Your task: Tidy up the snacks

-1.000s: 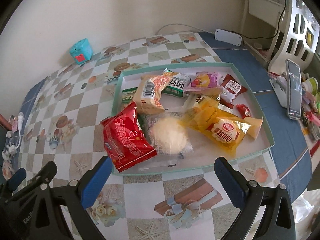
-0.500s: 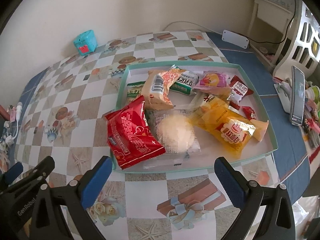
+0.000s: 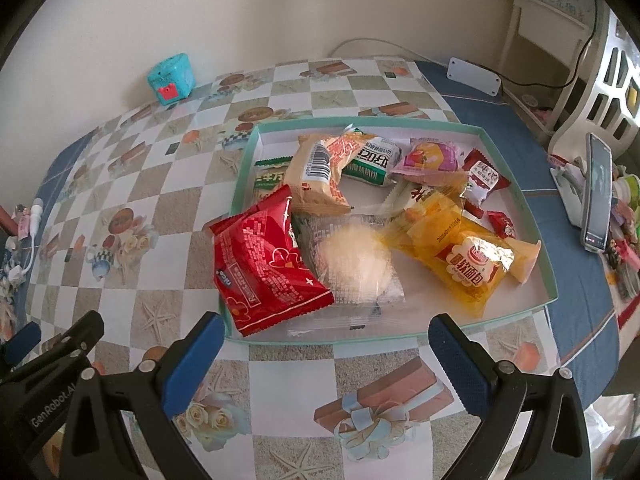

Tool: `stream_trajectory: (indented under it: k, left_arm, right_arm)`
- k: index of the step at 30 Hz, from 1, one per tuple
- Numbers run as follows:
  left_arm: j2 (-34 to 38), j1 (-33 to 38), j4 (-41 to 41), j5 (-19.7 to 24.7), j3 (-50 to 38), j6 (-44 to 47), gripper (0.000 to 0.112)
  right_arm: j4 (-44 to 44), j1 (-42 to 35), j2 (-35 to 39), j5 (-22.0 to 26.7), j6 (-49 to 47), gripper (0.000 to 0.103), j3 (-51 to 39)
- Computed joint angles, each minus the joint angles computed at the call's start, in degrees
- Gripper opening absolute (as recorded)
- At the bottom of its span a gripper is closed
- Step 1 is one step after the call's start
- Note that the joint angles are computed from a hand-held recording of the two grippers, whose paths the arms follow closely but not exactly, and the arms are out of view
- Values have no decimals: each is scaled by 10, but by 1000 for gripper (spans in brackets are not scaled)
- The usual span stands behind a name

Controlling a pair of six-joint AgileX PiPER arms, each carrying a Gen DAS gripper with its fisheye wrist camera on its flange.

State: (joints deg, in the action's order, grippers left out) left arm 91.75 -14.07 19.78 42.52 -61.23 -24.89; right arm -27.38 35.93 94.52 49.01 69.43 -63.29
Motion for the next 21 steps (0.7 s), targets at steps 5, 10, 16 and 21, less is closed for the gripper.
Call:
stream_trajectory:
  k: [5, 10, 16, 21]
  left_arm:
    - [4, -2, 6, 6, -2, -5, 94]
    - [6, -3, 9, 10, -4, -7, 94]
    - [8, -2, 9, 12, -5, -7, 94]
    - [9, -1, 10, 12, -5, -6, 94]
  right_arm:
    - [7, -4, 1, -3, -5, 103, 2]
    - [9, -4, 2, -4, -6, 103, 2]
    - [11, -5, 4, -5, -7, 103, 1]
    - [12, -5, 5, -4, -8, 103, 0]
